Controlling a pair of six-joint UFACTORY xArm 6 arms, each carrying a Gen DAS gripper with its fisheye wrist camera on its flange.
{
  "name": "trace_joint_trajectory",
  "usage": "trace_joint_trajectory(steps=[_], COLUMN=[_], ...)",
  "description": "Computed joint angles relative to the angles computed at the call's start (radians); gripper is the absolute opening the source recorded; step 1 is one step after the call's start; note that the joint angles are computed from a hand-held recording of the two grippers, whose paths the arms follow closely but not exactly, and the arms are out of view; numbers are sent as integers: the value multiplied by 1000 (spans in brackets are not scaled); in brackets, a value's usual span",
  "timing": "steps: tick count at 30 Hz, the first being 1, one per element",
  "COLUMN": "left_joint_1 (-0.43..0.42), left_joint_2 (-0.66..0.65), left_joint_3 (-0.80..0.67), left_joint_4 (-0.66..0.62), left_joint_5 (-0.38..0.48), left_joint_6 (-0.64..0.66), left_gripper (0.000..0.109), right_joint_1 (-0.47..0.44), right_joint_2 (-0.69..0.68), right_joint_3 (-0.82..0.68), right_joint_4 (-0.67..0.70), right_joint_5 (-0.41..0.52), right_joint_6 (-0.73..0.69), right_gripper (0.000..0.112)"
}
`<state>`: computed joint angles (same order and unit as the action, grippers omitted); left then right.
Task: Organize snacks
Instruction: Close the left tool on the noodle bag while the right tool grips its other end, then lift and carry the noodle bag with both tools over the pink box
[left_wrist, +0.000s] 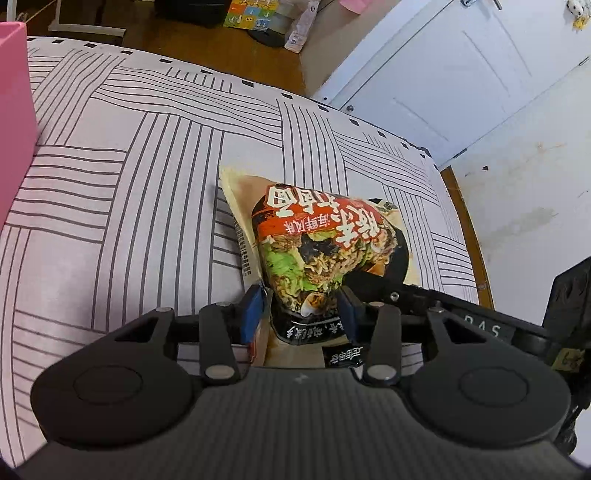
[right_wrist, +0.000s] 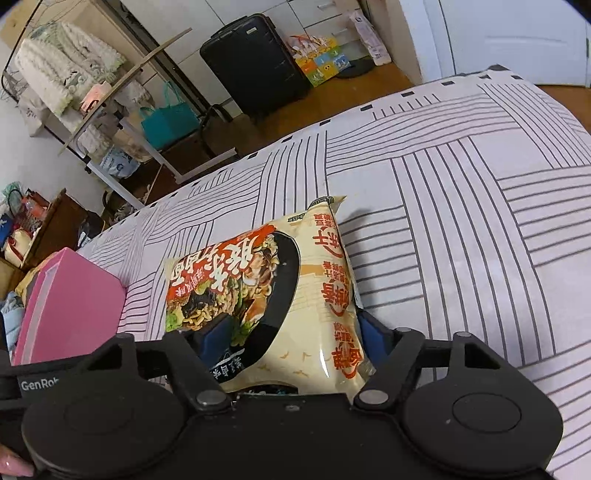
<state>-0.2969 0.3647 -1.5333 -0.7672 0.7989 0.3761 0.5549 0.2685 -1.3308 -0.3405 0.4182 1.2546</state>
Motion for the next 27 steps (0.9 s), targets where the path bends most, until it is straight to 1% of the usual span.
trace_joint_trajectory(steps=[3,5,7,11,13,16,18,21,23,25,27], left_joint_1=[-2,-4,-8,-15,-14,-8,5,14,29,48,69], left_joint_2=[-8,-21,-44,-115,-154,-216,-257,-330,-374,-412,-455], left_joint_3=[-5,-6,5,54,87,141,170,209,226,240,266], left_joint_4=[37,72,105,154,156,157,153,187,206,223,226], left_joint_5=[16,30,30,26,26,33,54,68,101,134,156], left_joint_6=[-8,-6,4,-2,-5,-12,-19,-22,-18,-21,-24], left_gripper=[42,42,42,42,42,42,42,42,42,42,42], right_joint_1=[10,20,26,44,59,91,108,145,171,192,218], right_joint_2=[-9,-23,-39,-79,-96,-115,-124,-147,-153,-147,-135], right_joint_3=[-2,-1,10,38,39,17,5,6,-6,-31,-75], right_joint_4=[26,10,-28,-12,-3,-13,-24,-68,-110,-103,-107], right_joint_5=[24,36,27,24,49,115,133,140,152,169,209], right_joint_6=[7,18,31,73,87,85,88,157,195,182,172], right_gripper=[71,70,70,71,71,71,71,71,71,71,70])
